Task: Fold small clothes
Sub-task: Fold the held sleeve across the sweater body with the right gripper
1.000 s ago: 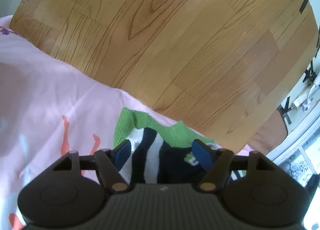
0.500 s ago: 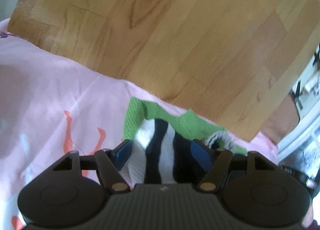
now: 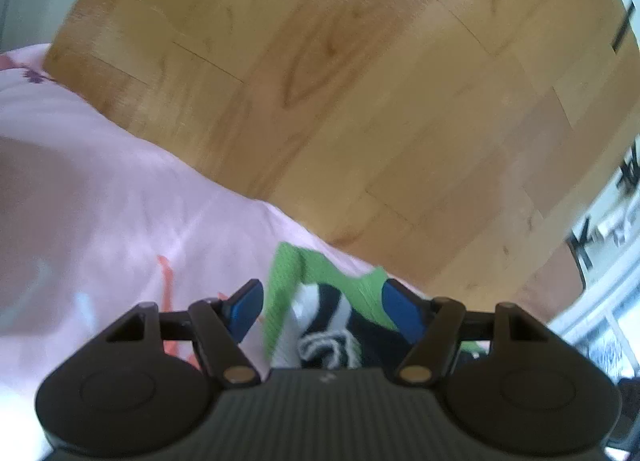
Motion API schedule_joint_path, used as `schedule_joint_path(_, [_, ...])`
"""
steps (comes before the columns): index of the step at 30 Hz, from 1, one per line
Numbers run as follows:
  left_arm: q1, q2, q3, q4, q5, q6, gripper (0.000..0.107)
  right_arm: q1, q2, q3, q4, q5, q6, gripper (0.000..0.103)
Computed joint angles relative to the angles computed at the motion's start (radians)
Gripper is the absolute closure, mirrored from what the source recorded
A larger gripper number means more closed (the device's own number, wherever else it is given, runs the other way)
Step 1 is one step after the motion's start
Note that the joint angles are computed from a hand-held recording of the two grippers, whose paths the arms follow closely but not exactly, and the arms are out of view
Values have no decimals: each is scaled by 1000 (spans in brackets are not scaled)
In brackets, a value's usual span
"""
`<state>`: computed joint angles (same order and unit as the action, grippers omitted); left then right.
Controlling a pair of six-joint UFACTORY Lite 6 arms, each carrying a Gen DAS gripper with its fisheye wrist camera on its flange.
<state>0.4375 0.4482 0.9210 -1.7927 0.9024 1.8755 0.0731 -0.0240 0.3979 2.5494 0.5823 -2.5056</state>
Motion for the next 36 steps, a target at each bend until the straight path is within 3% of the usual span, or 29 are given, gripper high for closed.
schedule_joint_path(3, [-54, -22, -7, 37, -67, 34, 54, 96, 157, 90, 149, -5, -120, 91])
schedule_joint_path(5, [-133, -26, -7, 39, -201, 74, 77, 71, 224, 113, 216, -1, -192, 95])
schedule_joint_path(6, [-171, -11, -5, 11, -266, 117, 82, 15, 246, 100, 187, 65, -176, 96])
schedule_joint_path(10, [-230, -47, -57, -136, -342, 302, 80, -249, 196, 30, -66, 127, 8, 100])
schedule_joint_path(13, [-284, -82, -120, -345, -378, 534, 79, -501, 202, -27, -352, 279, 160, 102])
schedule_joint_path(15, [-310, -97, -145, -444, -390, 641, 78, -601, 103, -104, -380, 242, 175, 90])
schedule_joint_path(19, [-314, -111, -155, -463, -400, 672, 76, -874, 8, -189, -636, 310, 238, 90])
schedule_joint_path(21, [-322, -112, -159, -483, -403, 697, 76, -964, -106, -250, -721, 312, 241, 83])
schedule_joint_path(23, [-330, -116, -171, -519, -403, 742, 76, -980, -140, -278, -720, 285, 183, 78])
schedule_joint_path(24, [-334, -118, -174, -534, -404, 761, 76, -949, -120, -277, -657, 236, 117, 82])
schedule_joint_path(26, [-336, -121, -182, -552, -401, 786, 75, -941, -63, -256, -560, 222, 13, 103])
schedule_joint_path(28, [-339, -122, -190, -580, -396, 822, 71, -970, 52, -180, -567, 259, 77, 103])
schedule_joint_path(30, [-354, -125, -207, -692, -392, 923, 59, -954, 80, -162, -532, 264, 88, 103])
schedule_joint_path(31, [-357, -126, -210, -736, -399, 961, 47, -940, 63, -181, -500, 261, 51, 103])
schedule_joint_path(32, [-352, -122, -208, -739, -398, 957, 46, -923, 55, -204, -454, 264, -3, 103])
schedule_joint_path(36, [-273, -159, -200, -427, -420, 617, 49, -976, 8, -245, -511, 276, -2, 102])
